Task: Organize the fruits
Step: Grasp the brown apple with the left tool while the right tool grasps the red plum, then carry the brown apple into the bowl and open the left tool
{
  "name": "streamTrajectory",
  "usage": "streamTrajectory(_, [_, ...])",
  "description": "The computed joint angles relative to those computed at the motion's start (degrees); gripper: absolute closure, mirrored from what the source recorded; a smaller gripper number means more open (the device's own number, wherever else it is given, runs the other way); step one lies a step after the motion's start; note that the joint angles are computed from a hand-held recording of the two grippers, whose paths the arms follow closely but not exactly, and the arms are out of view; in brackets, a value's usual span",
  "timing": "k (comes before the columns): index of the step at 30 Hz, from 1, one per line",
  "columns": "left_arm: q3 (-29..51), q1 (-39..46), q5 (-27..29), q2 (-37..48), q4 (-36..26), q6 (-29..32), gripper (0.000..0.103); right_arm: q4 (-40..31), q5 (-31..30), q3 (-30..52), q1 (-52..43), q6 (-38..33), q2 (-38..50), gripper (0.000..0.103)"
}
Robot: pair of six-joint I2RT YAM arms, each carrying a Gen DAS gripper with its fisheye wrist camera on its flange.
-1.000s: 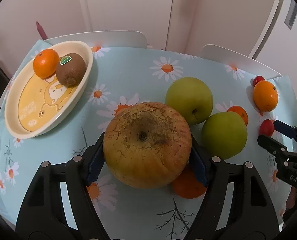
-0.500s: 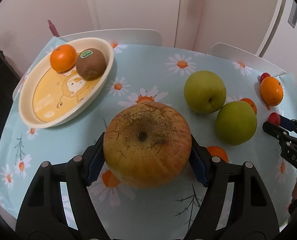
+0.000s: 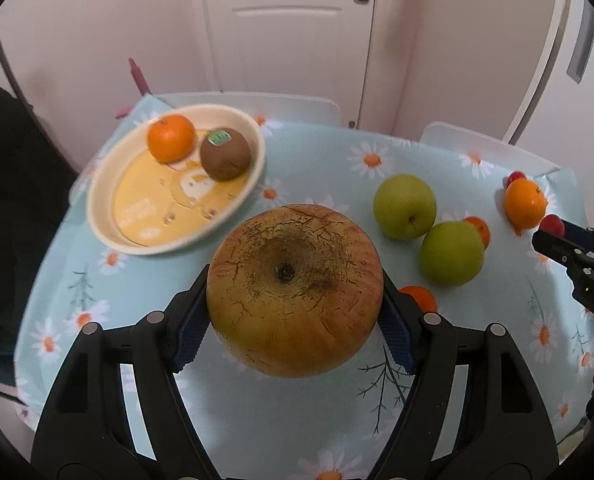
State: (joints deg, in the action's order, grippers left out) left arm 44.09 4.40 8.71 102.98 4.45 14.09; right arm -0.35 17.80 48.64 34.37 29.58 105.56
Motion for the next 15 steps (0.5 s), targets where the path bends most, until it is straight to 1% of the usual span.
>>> streamTrajectory(5, [-0.7, 2.1, 0.4, -5.8, -2.9, 0.7, 0.024, -3.7, 0.6, 2.8, 1.8, -1.3, -2.9, 0.07])
streamTrajectory(9, [-0.2, 5.0, 2.2, -9.6, -5.8, 2.0, 0.024, -7.4, 1.0, 6.5, 3.9, -1.9, -4.1, 0.07])
streamTrajectory(15, [3.9, 11.2, 6.8, -10.9, -10.2, 6.9, 0.024, -13.4, 3.5, 15.0, 8.1, -1.1, -2.3, 0.07])
